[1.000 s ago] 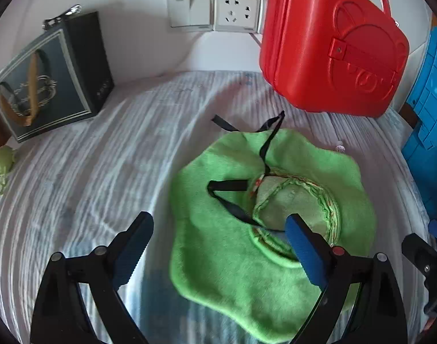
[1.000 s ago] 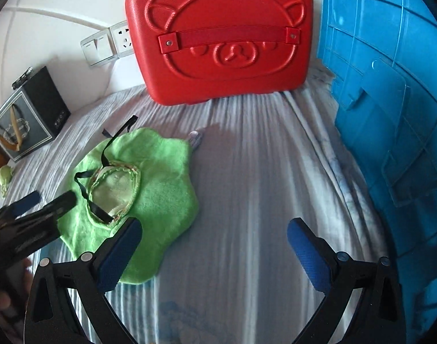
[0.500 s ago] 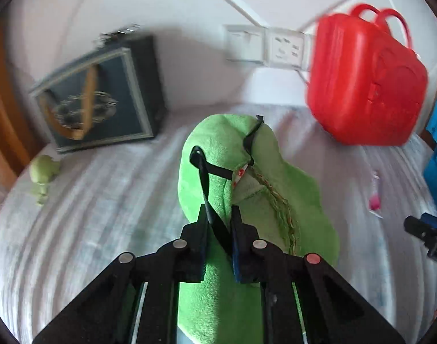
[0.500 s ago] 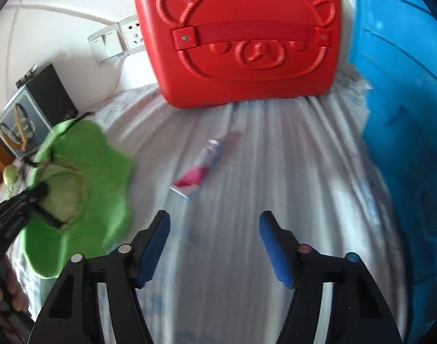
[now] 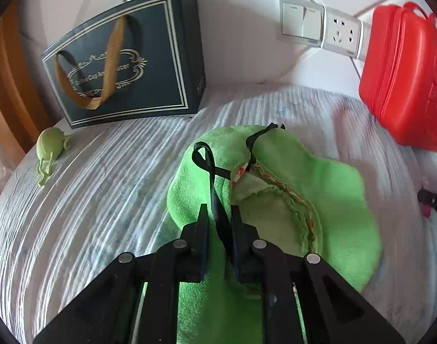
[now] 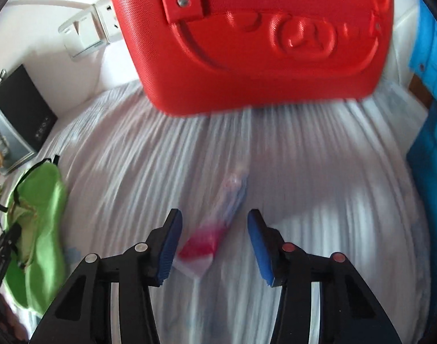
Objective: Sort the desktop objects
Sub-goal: 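Grasp the green frog cloth with the left tool while the right tool grasps the toothpaste tube, then lift the green cloth and toothpaste tube and carry both over the blue bin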
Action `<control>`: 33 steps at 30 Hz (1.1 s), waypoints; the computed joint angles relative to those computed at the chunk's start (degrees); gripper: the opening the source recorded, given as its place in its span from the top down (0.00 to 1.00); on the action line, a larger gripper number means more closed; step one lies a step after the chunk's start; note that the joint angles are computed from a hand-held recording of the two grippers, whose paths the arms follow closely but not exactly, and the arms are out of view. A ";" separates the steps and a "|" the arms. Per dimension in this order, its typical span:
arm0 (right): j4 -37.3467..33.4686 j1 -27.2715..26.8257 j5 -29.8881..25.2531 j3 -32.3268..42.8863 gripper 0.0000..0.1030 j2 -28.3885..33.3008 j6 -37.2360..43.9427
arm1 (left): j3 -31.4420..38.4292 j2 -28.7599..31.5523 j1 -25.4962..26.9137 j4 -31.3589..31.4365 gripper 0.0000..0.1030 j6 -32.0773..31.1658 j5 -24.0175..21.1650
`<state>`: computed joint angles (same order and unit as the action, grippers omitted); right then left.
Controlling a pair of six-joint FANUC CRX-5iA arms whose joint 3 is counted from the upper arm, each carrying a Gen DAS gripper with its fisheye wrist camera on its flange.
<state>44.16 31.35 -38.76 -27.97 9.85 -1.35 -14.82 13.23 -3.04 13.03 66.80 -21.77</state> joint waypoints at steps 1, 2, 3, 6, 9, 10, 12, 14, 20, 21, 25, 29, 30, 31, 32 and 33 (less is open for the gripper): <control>0.62 0.16 -0.95 0.49 0.56 0.71 0.47 | -0.31 0.41 0.23 1.40 0.87 -1.44 0.47; 1.04 0.65 -3.09 1.24 0.67 1.57 1.30 | -0.93 0.53 0.51 3.78 0.87 -3.45 1.02; 1.83 0.70 -3.10 0.99 0.72 1.62 1.19 | -1.73 0.14 0.63 5.50 0.87 -4.77 1.44; 1.73 0.88 -1.72 -0.67 0.83 0.14 -0.25 | -6.40 -2.29 1.24 13.03 0.87 -12.22 4.63; 2.13 2.05 -0.75 -3.35 0.83 -2.83 -2.38 | -13.37 -6.21 0.40 28.73 0.87 -27.20 8.58; 2.63 2.86 -0.94 -4.23 0.83 -4.00 -3.45 | -15.20 -8.16 0.10 32.83 0.87 -30.51 9.03; 3.78 5.12 -1.57 -6.17 0.83 -6.96 -6.09 | -18.20 -11.91 -0.11 37.99 0.87 -34.82 9.62; 4.75 7.90 -3.54 -7.63 0.83 -10.21 -7.79 | -19.53 -14.82 -0.11 40.02 0.87 -36.22 9.19; 9.43 17.53 -12.00 -8.53 0.83 -17.73 -11.42 | -22.93 -25.25 2.09 37.39 0.87 -36.55 4.69; 10.34 19.87 -14.43 -8.92 0.83 -19.55 -12.29 | -23.52 -27.33 2.74 37.55 0.87 -36.80 3.11; 13.49 28.01 -24.47 -7.13 0.83 -22.33 -15.33 | -26.03 -35.84 4.66 40.98 0.87 -40.04 -2.53; 16.59 40.25 -41.16 -6.40 0.83 -27.41 -19.30 | -27.46 -44.01 5.30 44.44 0.87 -42.53 -8.02; 17.24 43.30 -45.14 -6.15 0.83 -28.41 -20.54 | -27.60 -45.83 5.00 44.99 0.87 -42.86 -9.03; 17.79 46.59 -49.50 -5.96 0.83 -29.49 -21.74 | -27.64 -47.58 4.77 45.38 0.87 -43.05 -9.99; 18.12 50.79 -55.35 -5.57 0.83 -30.60 -22.78 | -27.63 -49.19 4.17 45.64 0.87 -42.78 -10.70; 18.47 53.95 -59.73 -5.47 0.83 -31.37 -23.61 | -27.53 -50.79 3.31 45.91 0.87 -42.15 -11.46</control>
<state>62.63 85.29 -98.48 -33.45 -21.52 -24.96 -42.35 -37.57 0.27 58.94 24.65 -33.23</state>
